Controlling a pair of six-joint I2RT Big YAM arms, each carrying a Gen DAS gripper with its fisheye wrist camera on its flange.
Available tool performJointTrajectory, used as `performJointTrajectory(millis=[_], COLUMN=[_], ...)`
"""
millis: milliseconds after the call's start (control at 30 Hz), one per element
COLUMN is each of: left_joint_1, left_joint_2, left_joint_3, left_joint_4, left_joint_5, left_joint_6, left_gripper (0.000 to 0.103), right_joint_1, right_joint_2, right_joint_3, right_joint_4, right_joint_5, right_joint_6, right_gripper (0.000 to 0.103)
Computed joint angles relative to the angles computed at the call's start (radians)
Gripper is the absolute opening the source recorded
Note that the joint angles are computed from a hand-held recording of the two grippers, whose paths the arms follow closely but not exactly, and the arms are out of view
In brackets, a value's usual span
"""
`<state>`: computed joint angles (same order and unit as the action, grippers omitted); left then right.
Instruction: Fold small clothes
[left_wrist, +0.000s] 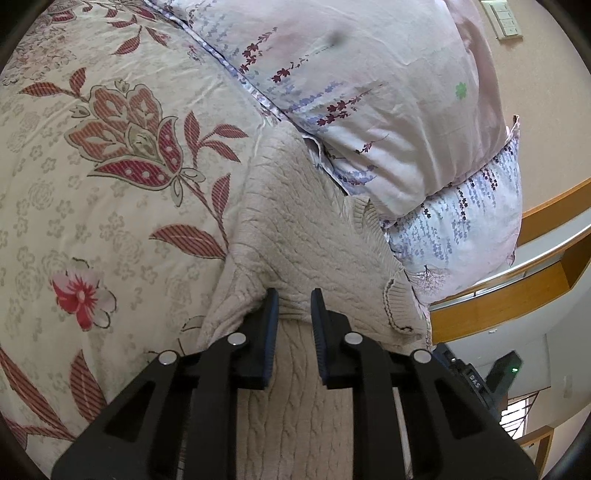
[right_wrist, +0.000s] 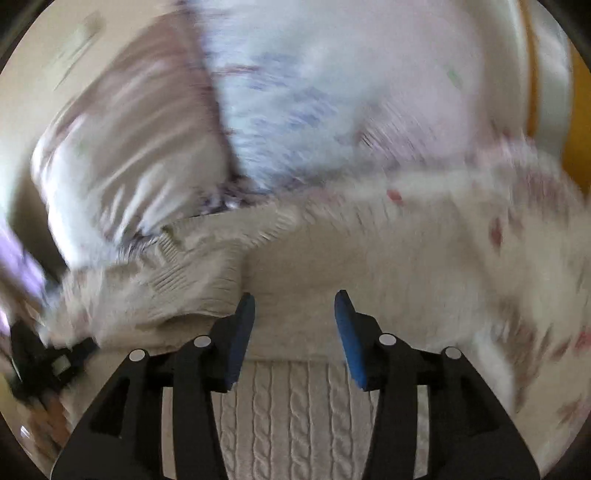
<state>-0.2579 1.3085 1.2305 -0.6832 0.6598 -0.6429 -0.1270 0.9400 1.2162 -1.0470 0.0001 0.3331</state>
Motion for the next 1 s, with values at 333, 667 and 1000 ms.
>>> performJointTrajectory(millis=[333,667,1000], left_joint_1=[-0.004,-0.004,-0.003], left_joint_2=[0.003,0.007,0.016], left_joint_3=[0.005,0.008,0.021], left_joint_4=[-0.011,-0.014,-0.035], left_joint_5=[-0.010,-0.003,0.013], left_joint_6=[0.007,0.010,0.031], left_gripper=[0.019,0.019,0.019], right_joint_1=[0.430,0.207,-0.333], right_joint_2=[0.114,0.076,-0.003], right_joint_3=[-0.008,0.024,-0.110], right_joint_4=[0.136,0.115,0.047], right_joint_5=[0.464,0.216,-0.494], right_joint_6=[-0.643,-0.217,0.284], right_gripper=[0.047,0.007,0.049])
